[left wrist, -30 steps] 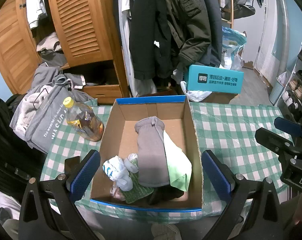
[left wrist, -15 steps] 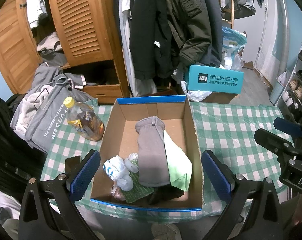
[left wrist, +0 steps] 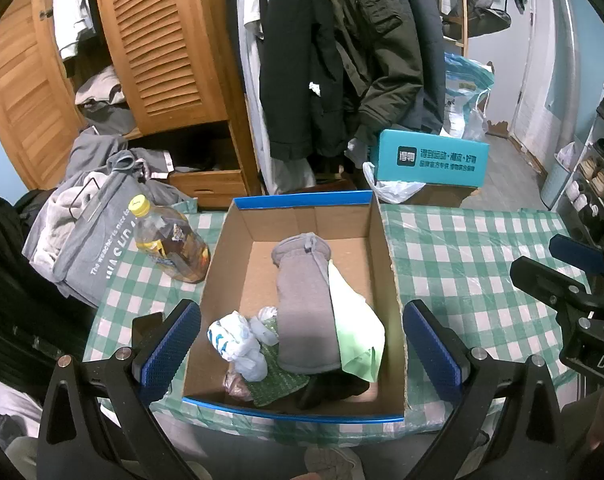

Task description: Organize soft objects

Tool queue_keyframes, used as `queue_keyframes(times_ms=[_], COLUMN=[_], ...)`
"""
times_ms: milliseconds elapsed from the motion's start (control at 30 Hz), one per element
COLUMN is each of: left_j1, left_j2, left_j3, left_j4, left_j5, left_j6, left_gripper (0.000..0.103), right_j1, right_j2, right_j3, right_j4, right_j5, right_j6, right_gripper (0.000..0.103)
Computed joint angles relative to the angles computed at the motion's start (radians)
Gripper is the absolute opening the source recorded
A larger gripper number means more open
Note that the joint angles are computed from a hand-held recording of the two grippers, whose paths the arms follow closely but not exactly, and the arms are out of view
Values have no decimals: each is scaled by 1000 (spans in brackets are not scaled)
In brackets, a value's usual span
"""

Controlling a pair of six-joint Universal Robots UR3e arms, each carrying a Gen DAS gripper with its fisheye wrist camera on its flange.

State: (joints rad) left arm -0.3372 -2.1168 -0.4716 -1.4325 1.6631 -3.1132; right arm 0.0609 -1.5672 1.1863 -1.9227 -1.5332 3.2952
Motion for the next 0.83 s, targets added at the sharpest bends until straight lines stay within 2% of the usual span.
queue_keyframes(times_ms=[833], left_j1=[-11], left_j2=[-15], left_j3=[28], left_j4=[-17], left_j5=[-6], left_j6=[-7], left_gripper=[102], right_j1=[-2], right_j2=[3], right_j3=[-8], right_j4=[6], right_j5=[1], right_j6=[-2], right_gripper=[66])
